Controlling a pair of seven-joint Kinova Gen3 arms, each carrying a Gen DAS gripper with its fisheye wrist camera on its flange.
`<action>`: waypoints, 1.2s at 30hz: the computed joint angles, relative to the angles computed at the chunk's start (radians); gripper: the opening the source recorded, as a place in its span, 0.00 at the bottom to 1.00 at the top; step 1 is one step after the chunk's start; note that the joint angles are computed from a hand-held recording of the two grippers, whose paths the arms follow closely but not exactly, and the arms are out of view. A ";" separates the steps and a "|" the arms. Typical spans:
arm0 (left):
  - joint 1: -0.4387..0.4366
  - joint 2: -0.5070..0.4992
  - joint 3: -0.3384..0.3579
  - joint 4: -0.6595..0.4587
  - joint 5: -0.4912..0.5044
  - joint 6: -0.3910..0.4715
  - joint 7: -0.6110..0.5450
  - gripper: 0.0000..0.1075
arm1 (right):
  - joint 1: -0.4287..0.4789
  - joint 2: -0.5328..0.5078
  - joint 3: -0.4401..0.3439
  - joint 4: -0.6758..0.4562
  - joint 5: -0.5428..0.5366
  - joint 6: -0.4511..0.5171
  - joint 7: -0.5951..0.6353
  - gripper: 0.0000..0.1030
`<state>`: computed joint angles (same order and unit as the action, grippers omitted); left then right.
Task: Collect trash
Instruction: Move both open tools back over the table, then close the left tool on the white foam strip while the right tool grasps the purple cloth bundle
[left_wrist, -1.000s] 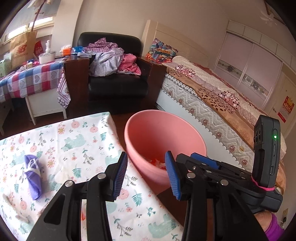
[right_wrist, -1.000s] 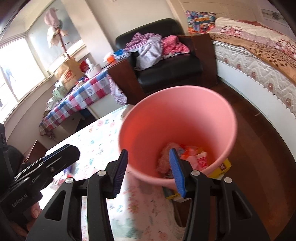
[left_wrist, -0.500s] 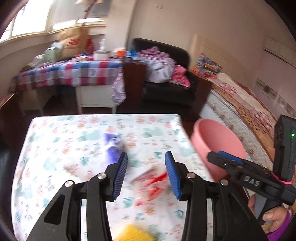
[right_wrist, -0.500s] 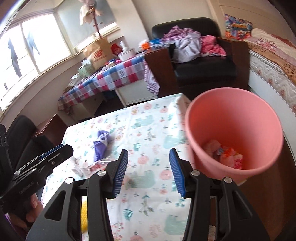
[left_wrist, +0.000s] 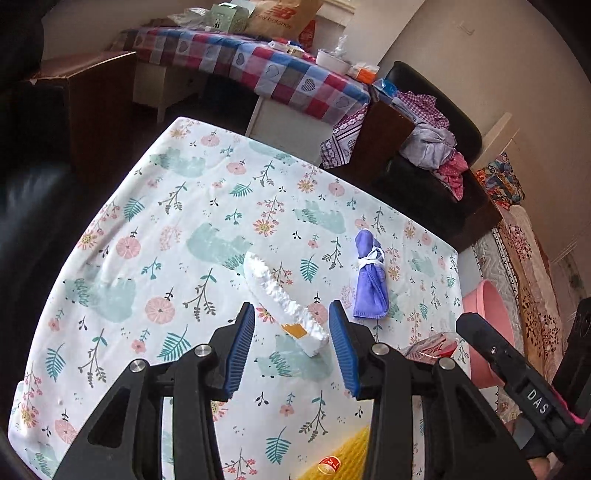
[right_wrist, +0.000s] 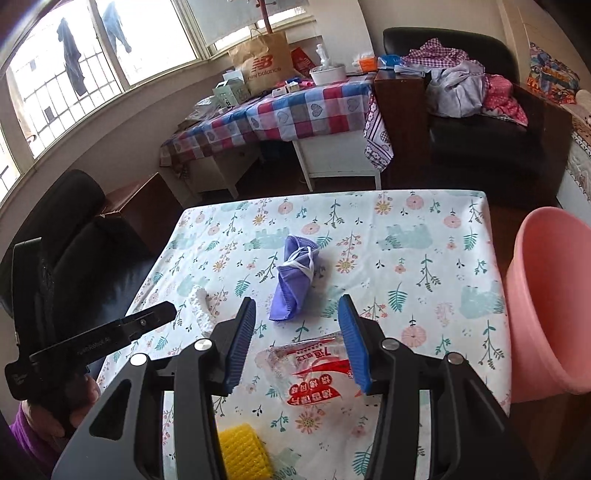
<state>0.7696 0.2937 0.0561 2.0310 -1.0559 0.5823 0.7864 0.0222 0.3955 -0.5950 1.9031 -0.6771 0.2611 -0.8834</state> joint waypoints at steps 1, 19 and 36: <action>-0.019 0.006 0.000 -0.004 0.012 -0.023 -0.013 0.38 | -0.009 0.005 0.008 -0.005 0.005 0.008 -0.004 0.46; 0.100 0.093 -0.105 -0.079 0.094 0.018 -0.137 0.16 | -0.230 0.076 0.227 -0.151 0.168 0.173 -0.186 0.46; 0.051 0.012 0.010 0.061 -0.148 0.035 0.151 0.15 | -0.412 0.218 0.342 -0.367 0.402 0.302 -0.492 0.40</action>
<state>0.8204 0.3057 0.0658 2.0920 -1.2036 0.6175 0.9377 -0.3895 0.6136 -0.2530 1.5363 -0.2753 0.5633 -1.3753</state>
